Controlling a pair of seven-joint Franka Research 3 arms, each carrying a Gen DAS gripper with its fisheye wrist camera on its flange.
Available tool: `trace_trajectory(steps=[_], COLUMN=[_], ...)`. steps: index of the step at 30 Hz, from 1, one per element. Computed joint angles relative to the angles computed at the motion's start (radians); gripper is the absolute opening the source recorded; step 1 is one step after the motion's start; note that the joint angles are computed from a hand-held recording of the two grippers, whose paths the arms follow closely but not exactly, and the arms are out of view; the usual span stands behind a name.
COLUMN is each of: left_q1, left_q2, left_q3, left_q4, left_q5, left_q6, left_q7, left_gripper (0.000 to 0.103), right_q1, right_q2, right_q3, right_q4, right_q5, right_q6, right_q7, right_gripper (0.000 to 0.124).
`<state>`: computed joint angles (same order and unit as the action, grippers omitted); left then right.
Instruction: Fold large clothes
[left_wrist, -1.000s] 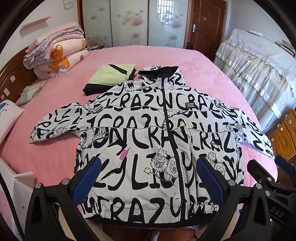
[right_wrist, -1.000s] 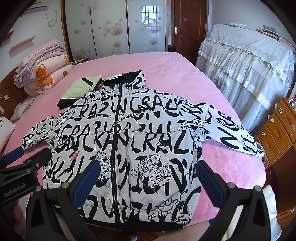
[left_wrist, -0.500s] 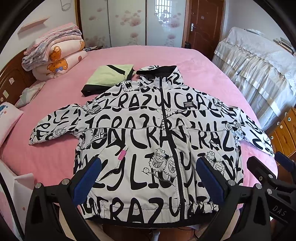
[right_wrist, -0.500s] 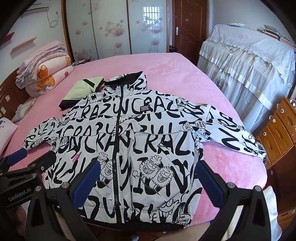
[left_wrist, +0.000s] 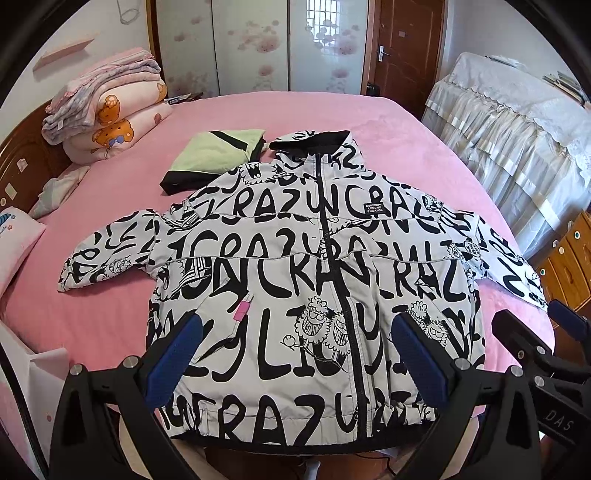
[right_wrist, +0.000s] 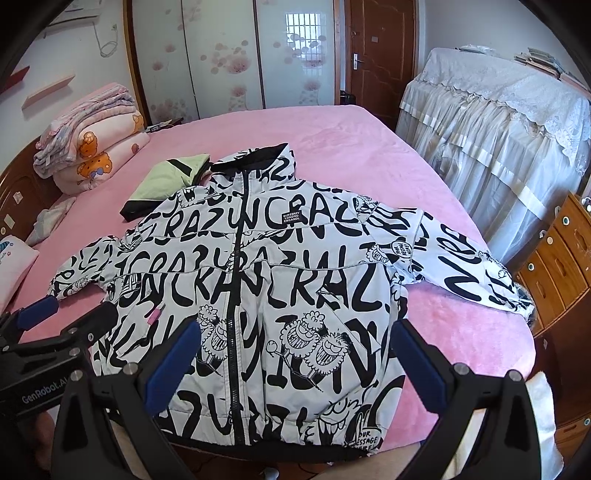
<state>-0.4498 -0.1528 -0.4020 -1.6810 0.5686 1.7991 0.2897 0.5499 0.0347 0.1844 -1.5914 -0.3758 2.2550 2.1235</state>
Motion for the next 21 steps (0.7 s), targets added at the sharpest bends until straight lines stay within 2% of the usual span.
trace_trajectory(steps=[8, 13, 18, 21], left_q1=[-0.001, -0.012, -0.015, -0.017], left_q2=[0.002, 0.015, -0.006, 0.043], left_q3=[0.000, -0.012, -0.006, -0.011], left_q4=[0.003, 0.013, -0.014, 0.063], left_q5=[0.003, 0.031, 0.020, 0.028], left_q6=[-0.004, -0.044, -0.026, -0.064], left_q7=[0.000, -0.014, -0.006, 0.011], left_gripper=[0.102, 0.102, 0.102, 0.102], right_q1=[0.000, -0.002, 0.001, -0.002], right_q2=[0.002, 0.000, 0.009, 0.004], right_q3=[-0.002, -0.004, 0.000, -0.004], right_q4=[0.003, -0.002, 0.013, 0.006], right_q5=[0.009, 0.014, 0.022, 0.024], right_q6=[0.001, 0.005, -0.001, 0.000], right_q7=[-0.005, -0.008, -0.004, 0.000], right_gripper=[0.102, 0.102, 0.102, 0.102])
